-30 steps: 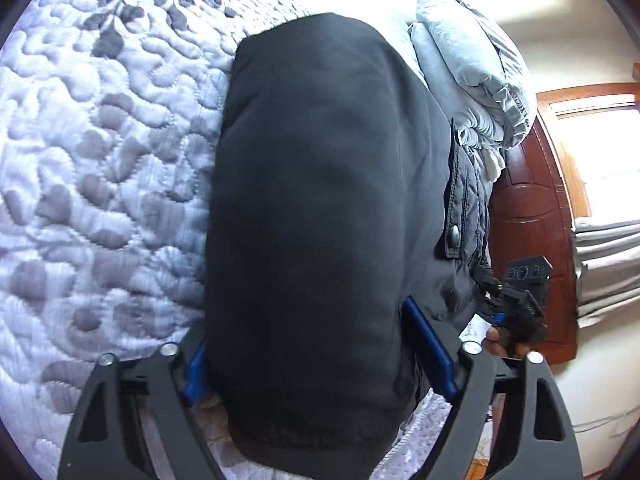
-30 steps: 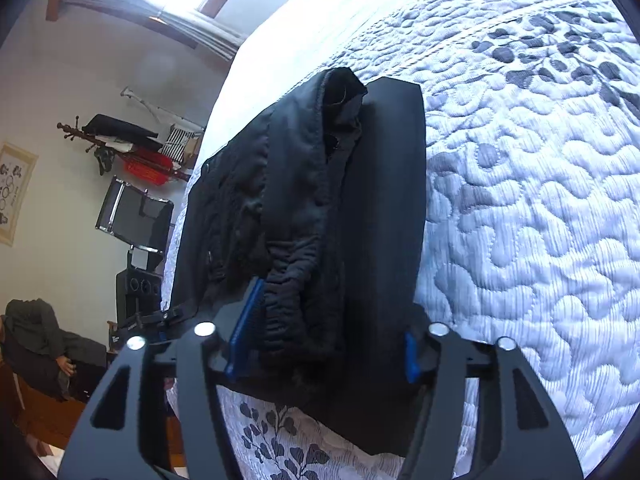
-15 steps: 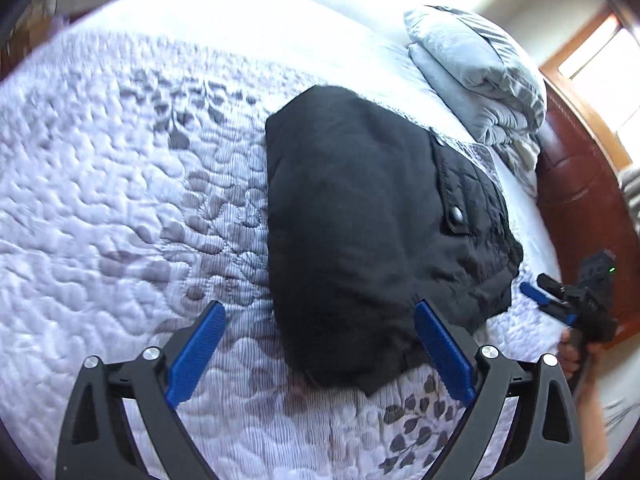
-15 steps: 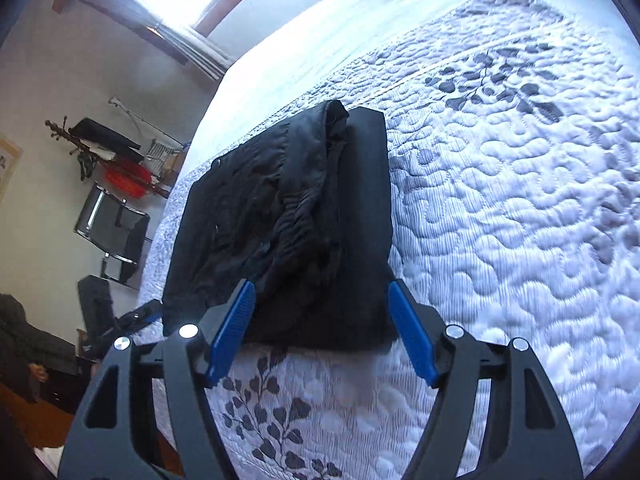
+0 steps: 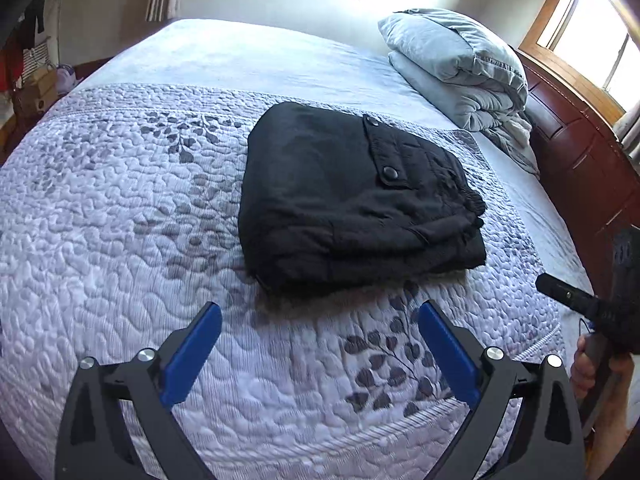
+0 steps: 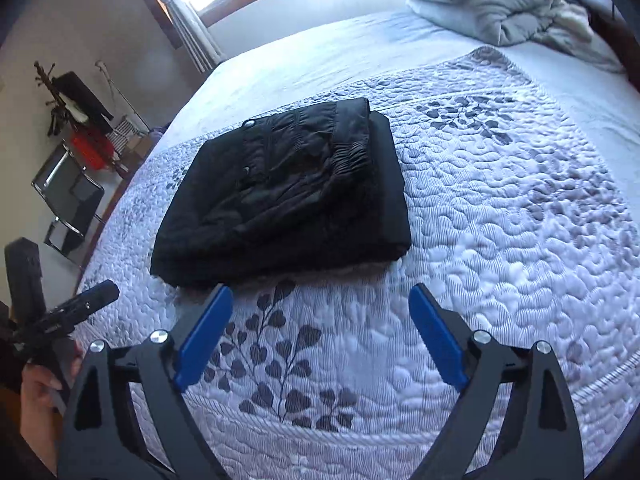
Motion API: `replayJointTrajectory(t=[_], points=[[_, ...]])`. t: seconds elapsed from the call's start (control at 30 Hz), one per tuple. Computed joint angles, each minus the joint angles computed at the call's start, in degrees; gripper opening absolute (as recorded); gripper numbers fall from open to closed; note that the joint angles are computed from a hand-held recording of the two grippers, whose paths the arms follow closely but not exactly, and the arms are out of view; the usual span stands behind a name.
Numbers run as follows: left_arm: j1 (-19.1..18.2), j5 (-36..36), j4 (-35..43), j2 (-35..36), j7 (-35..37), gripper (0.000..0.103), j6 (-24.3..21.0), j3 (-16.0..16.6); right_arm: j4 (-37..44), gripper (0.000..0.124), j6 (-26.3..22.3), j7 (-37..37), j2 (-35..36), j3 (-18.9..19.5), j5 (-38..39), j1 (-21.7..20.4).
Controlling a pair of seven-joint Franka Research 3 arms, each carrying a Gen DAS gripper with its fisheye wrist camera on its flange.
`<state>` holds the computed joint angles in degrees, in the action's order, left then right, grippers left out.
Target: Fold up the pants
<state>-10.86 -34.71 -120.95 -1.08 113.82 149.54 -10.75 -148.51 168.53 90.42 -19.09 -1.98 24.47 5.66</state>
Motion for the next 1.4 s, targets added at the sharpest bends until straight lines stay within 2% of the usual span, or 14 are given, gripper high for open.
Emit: replayJointTrajectory(t=[0.2, 0.43, 0.63, 0.83, 1.13, 1.4], points=[[-1.5, 7.4, -6.6, -7.8, -3.9, 0.099, 1.1, 0.4, -3.9, 0.096, -2.1, 15.0, -6.1, 10.3, -11.6, -9.3], [-4.4, 16.7, -11.9, -15.9, -9.3, 0.099, 2.2, 2.2, -6.9, 0.097, -5.1, 26.4, -14.0, 15.0, -20.8, -12.5], [-8.1, 16.0, -14.2, -20.4, -10.3, 0.099, 1.5, 5.6, -7.2, 0.097, -7.7, 31.1, -17.8, 16.9, -26.0, -13.1], [-8.2, 19.6, -16.0, -22.9, -12.5, 0.099, 2.9, 5.5, -6.9, 0.097, -9.2, 33.2, -19.3, 16.5, -28.4, -11.9], [-8.2, 24.4, -17.0, -23.9, -17.4, 0.099, 5.2, 5.6, -5.8, 0.097, -11.5, 36.3, -19.2, 17.9, -32.1, -11.8], [-9.4, 24.7, -16.8, -23.6, -17.9, 0.099, 5.4, 6.6, -5.5, 0.097, -12.2, 38.2, -18.8, 17.7, -34.1, -11.5]])
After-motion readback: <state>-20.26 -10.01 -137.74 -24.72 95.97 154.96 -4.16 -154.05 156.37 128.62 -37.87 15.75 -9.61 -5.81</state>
